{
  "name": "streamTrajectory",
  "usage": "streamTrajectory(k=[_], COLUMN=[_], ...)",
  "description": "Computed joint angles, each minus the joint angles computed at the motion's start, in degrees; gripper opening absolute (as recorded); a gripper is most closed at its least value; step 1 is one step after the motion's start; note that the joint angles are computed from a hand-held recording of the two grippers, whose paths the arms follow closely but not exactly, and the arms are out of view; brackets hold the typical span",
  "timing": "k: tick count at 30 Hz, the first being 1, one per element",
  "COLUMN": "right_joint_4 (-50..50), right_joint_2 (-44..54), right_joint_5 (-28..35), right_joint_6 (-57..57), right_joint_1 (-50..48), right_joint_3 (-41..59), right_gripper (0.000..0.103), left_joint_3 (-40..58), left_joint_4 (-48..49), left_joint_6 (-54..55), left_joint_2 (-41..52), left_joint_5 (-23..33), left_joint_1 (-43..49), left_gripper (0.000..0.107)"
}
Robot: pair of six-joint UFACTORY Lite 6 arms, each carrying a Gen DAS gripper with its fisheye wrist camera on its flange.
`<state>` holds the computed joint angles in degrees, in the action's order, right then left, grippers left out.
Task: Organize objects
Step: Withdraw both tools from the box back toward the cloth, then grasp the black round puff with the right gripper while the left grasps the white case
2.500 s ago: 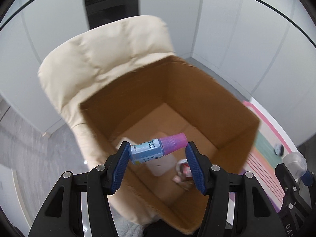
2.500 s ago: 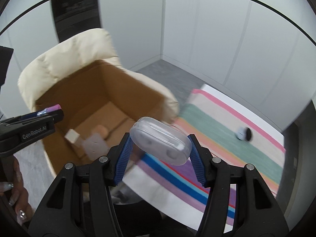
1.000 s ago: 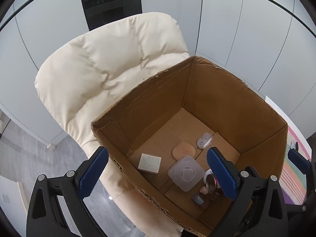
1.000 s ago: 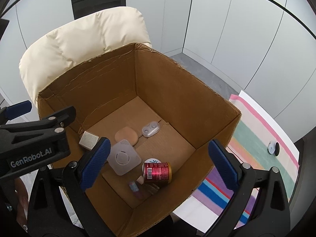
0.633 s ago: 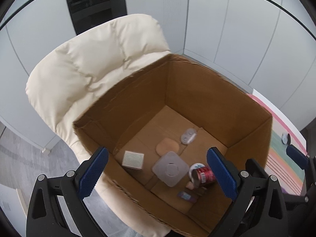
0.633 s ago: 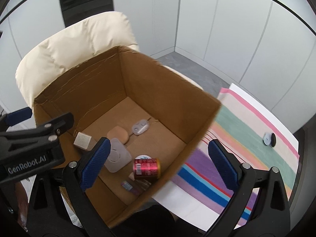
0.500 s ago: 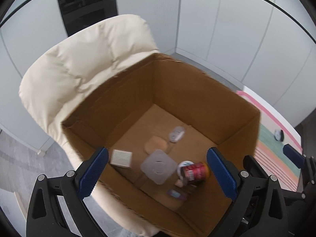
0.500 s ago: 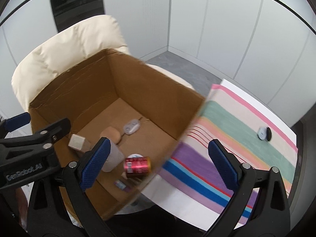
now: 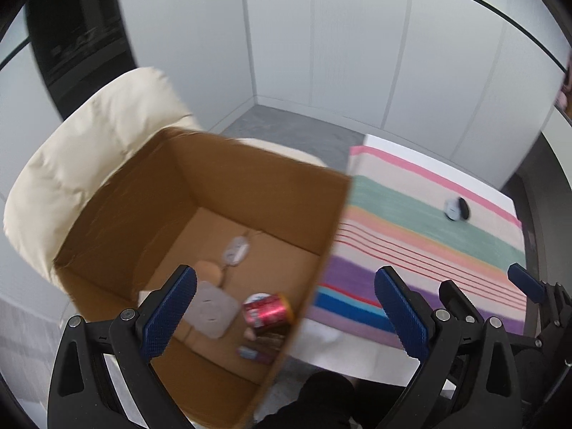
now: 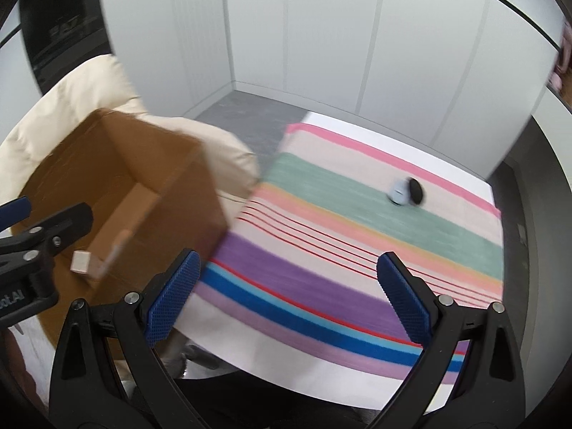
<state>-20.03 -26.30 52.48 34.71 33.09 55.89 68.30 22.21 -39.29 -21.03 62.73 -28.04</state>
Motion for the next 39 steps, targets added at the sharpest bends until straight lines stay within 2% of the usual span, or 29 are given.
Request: streamTrajectory(k=[5, 10, 18, 25, 31, 36, 39], right_joint_4=[6.51, 16.04, 26.69, 32.44, 40.75, 51.89, 59.76], right_joint_2=[-6.85, -10.63, -7.06, 5.54, 22.34, 37.58, 47.85], right_joint_5=[-0.66, -2.05, -4.95, -13.21, -21.94, -28.75, -29.32], right_joint_6=[-11.38, -28.74, -49.22, -58.25, -66.92, -78.54, -84.84], right_joint_1=[-13.76, -31.29, -51.17, -58.64, -60.83, -59.68, -59.65], right_joint_3=[-5.53, -9.99, -11.96, -9.06, -2.73, 5.42, 13.30], right_gripper=[0.101, 0.101, 0.101, 0.101, 0.101, 0.101, 0.101], left_joint_3=[3.49, 7.54, 15.95, 25.61, 38.52, 56.01, 69.41], left_joint_4=[3.17, 4.87, 3.24, 1.06, -1.71, -6.13, -5.52], left_joint_6=[-5.75, -8.34, -7.35, -4.38, -0.49, 4.83, 6.55], left_joint_2=[5.53, 12.20, 26.53, 40.81, 56.94, 73.54, 83.88], left_joint_5=[0.66, 0.42, -3.98, -7.81, -10.74, -9.68, -6.55], left_joint_1=[-9.11, -14.69, -16.43, -15.12, -12.10, -9.65, -9.70], left_gripper=[0.100, 0.100, 0.100, 0.100, 0.100, 0.100, 0.100])
